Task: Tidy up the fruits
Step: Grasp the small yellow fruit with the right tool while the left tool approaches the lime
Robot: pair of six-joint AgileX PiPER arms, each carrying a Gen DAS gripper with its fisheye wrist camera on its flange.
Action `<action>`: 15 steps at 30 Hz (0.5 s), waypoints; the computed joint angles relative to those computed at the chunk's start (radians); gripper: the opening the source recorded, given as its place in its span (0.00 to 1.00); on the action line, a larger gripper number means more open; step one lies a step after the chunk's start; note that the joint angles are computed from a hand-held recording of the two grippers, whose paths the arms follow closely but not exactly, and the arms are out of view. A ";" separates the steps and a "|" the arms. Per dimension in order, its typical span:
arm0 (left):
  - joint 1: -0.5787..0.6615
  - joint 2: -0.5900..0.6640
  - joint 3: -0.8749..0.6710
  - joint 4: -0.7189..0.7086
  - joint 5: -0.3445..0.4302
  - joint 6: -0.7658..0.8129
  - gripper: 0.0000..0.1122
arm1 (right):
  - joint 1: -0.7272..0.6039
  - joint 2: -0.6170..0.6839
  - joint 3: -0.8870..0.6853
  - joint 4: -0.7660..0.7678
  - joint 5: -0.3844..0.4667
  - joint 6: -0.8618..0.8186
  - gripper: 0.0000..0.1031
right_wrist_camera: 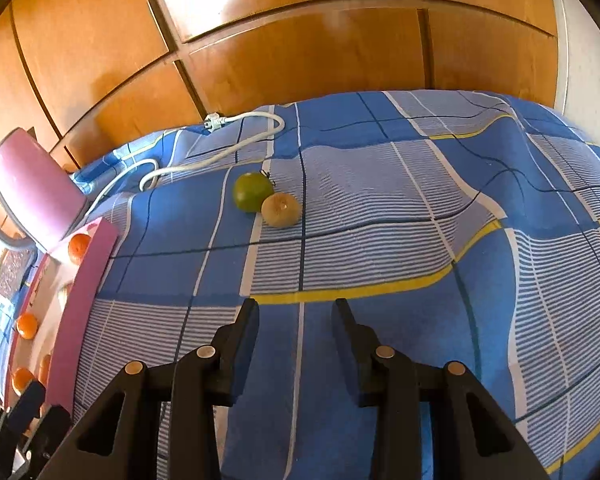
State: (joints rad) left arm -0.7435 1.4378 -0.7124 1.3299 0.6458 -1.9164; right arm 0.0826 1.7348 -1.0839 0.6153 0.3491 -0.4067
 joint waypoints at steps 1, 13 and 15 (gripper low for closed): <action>-0.019 -0.004 0.000 0.024 0.030 -0.020 0.35 | -0.002 0.002 -0.002 0.009 0.001 -0.008 0.37; 0.099 0.121 -0.192 -0.109 -0.157 0.192 0.32 | -0.014 0.060 -0.084 0.074 0.038 -0.058 0.37; 0.116 0.147 -0.226 -0.150 -0.179 0.238 0.29 | -0.009 0.074 -0.109 0.055 0.048 -0.045 0.34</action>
